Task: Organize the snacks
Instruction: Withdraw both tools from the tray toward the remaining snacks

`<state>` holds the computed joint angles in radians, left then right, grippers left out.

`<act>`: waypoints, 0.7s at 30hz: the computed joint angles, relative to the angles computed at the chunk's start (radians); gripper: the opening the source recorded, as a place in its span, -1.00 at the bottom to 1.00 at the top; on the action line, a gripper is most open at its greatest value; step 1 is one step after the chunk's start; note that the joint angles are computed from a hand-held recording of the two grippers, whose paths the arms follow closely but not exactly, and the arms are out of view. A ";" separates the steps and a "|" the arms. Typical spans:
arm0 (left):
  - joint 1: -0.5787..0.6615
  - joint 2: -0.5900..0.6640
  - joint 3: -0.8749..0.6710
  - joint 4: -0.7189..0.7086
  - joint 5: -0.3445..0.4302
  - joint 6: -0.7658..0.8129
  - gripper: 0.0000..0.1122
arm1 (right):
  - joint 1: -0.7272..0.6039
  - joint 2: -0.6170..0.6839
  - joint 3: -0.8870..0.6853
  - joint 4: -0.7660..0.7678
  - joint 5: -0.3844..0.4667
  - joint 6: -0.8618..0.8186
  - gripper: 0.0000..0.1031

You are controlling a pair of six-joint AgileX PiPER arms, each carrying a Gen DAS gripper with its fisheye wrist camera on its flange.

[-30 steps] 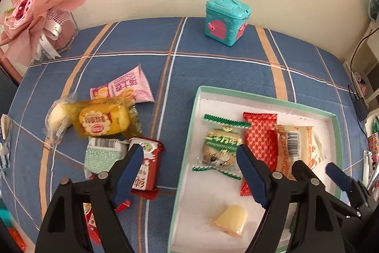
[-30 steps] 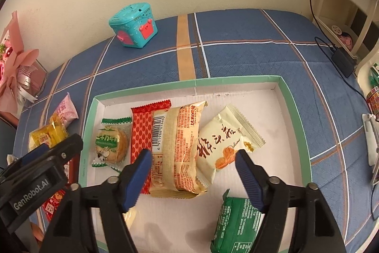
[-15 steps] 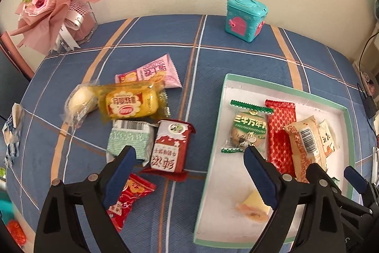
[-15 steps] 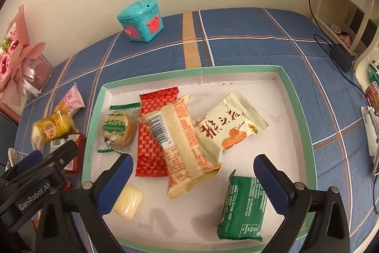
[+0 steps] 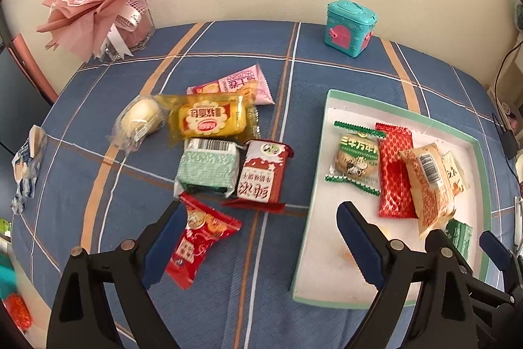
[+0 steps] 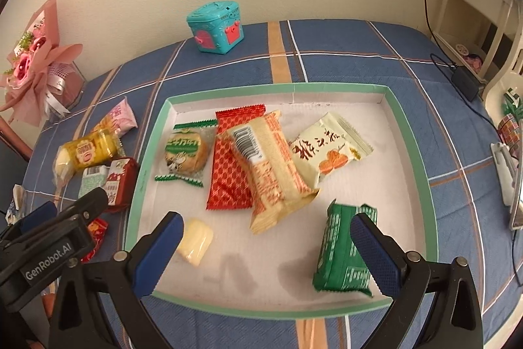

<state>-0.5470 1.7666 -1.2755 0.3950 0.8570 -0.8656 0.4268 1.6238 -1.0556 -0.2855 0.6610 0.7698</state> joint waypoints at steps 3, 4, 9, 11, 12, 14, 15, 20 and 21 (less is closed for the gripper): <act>-0.007 -0.030 0.029 0.008 -0.007 -0.011 0.66 | 0.020 -0.030 0.030 -0.028 -0.011 0.038 1.00; -0.009 -0.040 0.038 0.010 -0.010 -0.013 0.66 | 0.023 -0.038 0.037 -0.028 -0.015 0.044 1.00; -0.027 -0.074 0.069 0.036 -0.001 -0.033 0.66 | 0.043 -0.073 0.075 -0.038 -0.028 0.081 1.00; -0.034 -0.089 0.085 0.044 0.000 -0.037 0.66 | 0.052 -0.083 0.085 -0.046 -0.026 0.095 1.00; -0.036 -0.094 0.091 0.046 0.001 -0.038 0.66 | 0.059 -0.088 0.090 -0.055 -0.022 0.107 1.00; -0.041 -0.102 0.100 0.053 0.007 -0.043 0.66 | 0.069 -0.094 0.098 -0.063 -0.019 0.122 1.00; -0.043 -0.106 0.104 0.057 0.011 -0.045 0.66 | 0.073 -0.095 0.100 -0.064 -0.018 0.125 1.00; -0.042 -0.130 0.139 0.058 0.020 -0.041 0.66 | 0.106 -0.100 0.111 -0.075 -0.006 0.152 1.00; -0.040 -0.134 0.144 0.056 0.020 -0.039 0.66 | 0.114 -0.099 0.110 -0.079 -0.001 0.161 1.00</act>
